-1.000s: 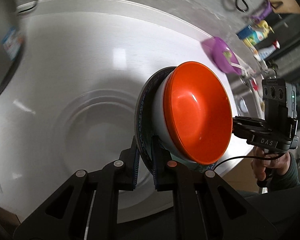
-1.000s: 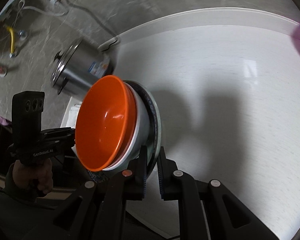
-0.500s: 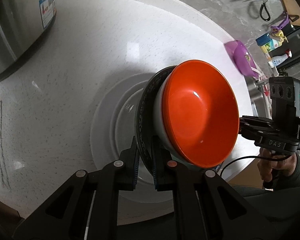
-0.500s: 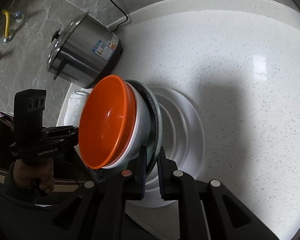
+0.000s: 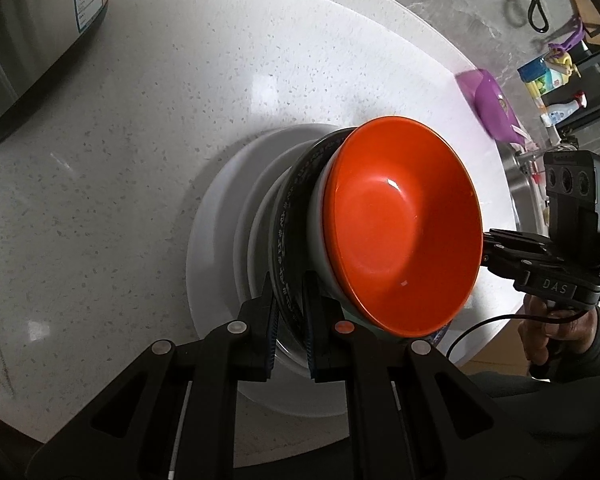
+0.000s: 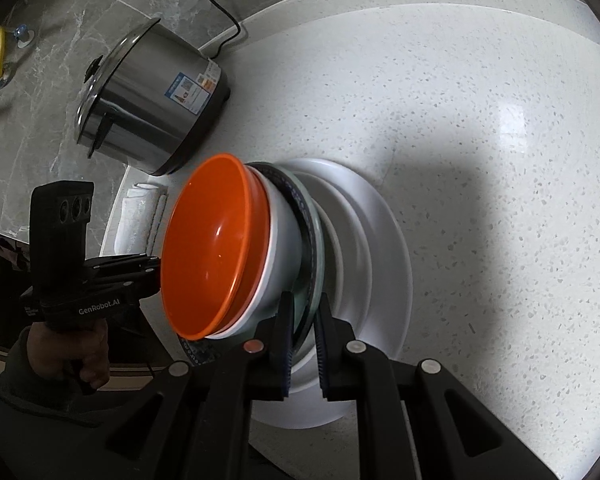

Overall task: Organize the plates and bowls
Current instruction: 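Lift the nested bowl stack with both grippers and carry it onto the white plate stack, then lower the bowl stack onto the plates, open both grippers and pull back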

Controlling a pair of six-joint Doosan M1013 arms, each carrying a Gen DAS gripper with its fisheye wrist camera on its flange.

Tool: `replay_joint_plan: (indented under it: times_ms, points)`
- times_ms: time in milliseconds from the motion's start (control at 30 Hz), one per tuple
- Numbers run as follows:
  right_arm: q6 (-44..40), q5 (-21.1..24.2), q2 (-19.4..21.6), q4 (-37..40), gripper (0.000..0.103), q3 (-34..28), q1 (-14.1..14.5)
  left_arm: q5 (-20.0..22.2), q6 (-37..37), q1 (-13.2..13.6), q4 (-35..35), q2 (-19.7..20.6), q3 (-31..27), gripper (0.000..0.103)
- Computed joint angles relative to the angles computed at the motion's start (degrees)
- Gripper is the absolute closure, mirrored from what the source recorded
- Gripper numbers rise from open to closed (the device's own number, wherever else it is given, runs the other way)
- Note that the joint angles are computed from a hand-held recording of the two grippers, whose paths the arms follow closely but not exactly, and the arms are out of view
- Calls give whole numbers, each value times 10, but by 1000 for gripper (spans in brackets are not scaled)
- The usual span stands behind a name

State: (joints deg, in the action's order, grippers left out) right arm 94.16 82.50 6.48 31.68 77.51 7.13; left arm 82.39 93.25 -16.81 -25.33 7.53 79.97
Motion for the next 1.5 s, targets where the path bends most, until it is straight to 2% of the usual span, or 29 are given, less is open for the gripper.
replay_joint_plan:
  times_ms: [300, 600, 667, 733, 833, 867, 900, 933, 967, 1000, 1067, 1167, 1233, 1400, 1500]
  points:
    - [0, -21, -6, -4, 91, 12, -1, -16, 4, -15, 5, 6, -5, 95]
    - [16, -42, -14, -42, 87, 15, 10, -32, -2, -27, -1, 8, -5, 91]
    - [29, -46, -16, -54, 76, 16, 13, -32, 3, -23, -6, 6, -2, 89]
    - [43, -52, -22, -64, 70, 20, 13, -35, 9, -19, -13, 4, 1, 88]
    - [60, -66, -33, -75, 55, 26, 13, -38, 17, -16, -17, -2, 4, 85]
    - [64, -70, -37, -78, 46, 28, 13, -42, 15, -15, -15, -5, 5, 75]
    - [69, -74, -42, -84, 44, 29, 13, -47, 7, -18, -1, -9, 5, 54]
    - [76, -75, -45, -93, 42, 29, 14, -53, 3, -17, 6, -12, 6, 40]
    - [83, -77, -49, -100, 41, 30, 14, -60, 2, -14, 2, -16, 9, 10]
    - [87, -81, -54, -98, 38, 33, 12, -74, 0, -9, -7, -24, 15, 0]
    - [96, -92, -63, -103, 26, 37, 10, -102, -10, -12, 17, -41, 23, 0]
    - [104, -101, -75, -112, 23, 41, 9, -128, -28, -26, 62, -60, 31, 0]
    - [106, -111, -84, -114, 20, 46, 10, -146, -33, -33, 66, -75, 42, 0]
    - [122, -152, -110, -117, 18, 63, 20, -103, -88, -63, 107, -93, 38, 0]
    - [140, -166, -118, -140, 18, 61, 39, -117, -127, -84, 148, -117, 45, 1]
